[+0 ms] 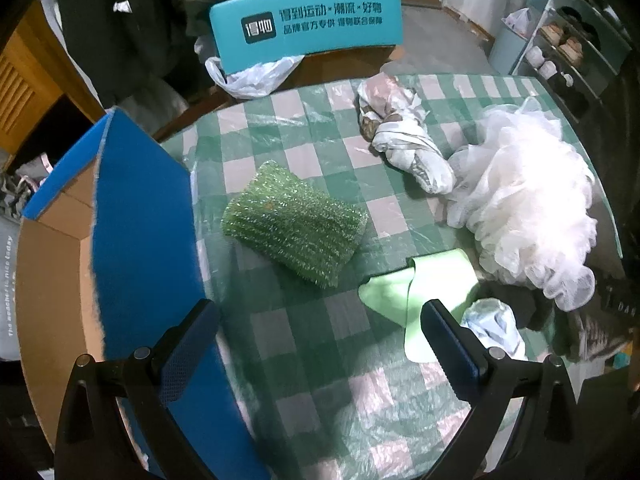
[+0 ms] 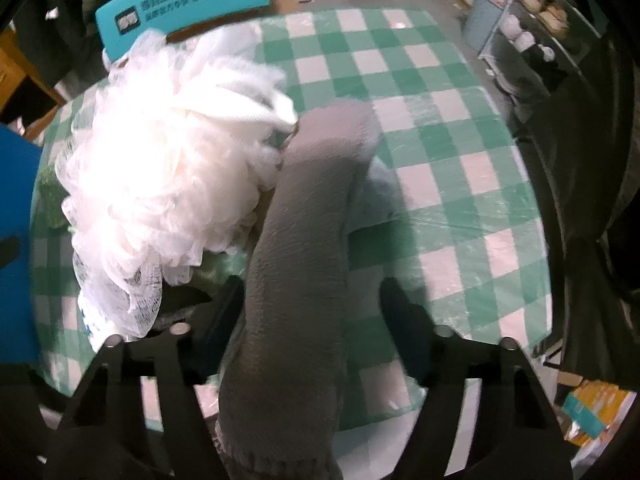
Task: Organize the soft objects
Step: 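Grasp the green scrubbing pad with the left tool while the right tool grasps the grey sock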
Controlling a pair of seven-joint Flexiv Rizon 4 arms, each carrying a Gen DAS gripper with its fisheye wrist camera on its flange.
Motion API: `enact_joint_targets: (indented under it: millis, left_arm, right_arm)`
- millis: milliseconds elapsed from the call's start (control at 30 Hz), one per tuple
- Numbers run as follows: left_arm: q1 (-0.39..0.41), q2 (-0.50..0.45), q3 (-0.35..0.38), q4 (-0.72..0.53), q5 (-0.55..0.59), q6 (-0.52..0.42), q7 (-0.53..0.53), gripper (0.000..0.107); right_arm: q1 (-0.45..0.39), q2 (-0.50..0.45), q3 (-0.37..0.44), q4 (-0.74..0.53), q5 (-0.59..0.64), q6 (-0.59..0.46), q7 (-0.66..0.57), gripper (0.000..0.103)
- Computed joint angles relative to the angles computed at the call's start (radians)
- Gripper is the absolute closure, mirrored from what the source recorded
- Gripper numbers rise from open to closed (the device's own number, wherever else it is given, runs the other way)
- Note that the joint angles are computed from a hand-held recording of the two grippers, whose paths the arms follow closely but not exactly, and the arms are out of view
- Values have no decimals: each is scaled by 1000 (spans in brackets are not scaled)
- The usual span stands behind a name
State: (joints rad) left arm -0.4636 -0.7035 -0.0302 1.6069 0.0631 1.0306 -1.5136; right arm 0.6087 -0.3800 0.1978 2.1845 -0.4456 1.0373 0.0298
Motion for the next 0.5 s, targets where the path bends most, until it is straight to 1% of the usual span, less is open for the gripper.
enact_joint_targets:
  millis: [33,67,133,200,267,367,500]
  left_arm:
    - [-4,-8,4,-11,3,-3,-5,5]
    - [-5,-18,3,-23,4,-3,-4,5]
    - [-7,-32,3,-43,5,-11,0,5]
    - [-10,-46,3,-61,3,-19,-3,5]
    - [-6,-55,-6,-72,-6,-21,3,5]
    - [-16,-69,0,-94,-2,-23,2,5]
    - [-20,-93,7,-131,-3,-32,-9,5]
  right_arm:
    - [-6,-4,9,-4,15,-4,-16,65]
    - [-9,-2,12,0,22,3,-20,73]
    - [-3,19,-1,25,8,33,7,80]
    - [3,47,-16,52,-23,53,44,82]
    - [9,78,-24,72,-59,42,86,82]
    - [4,110,-33,97,-120,43,155,82]
    - [-13,138,-60,120,-252,37,260,82]
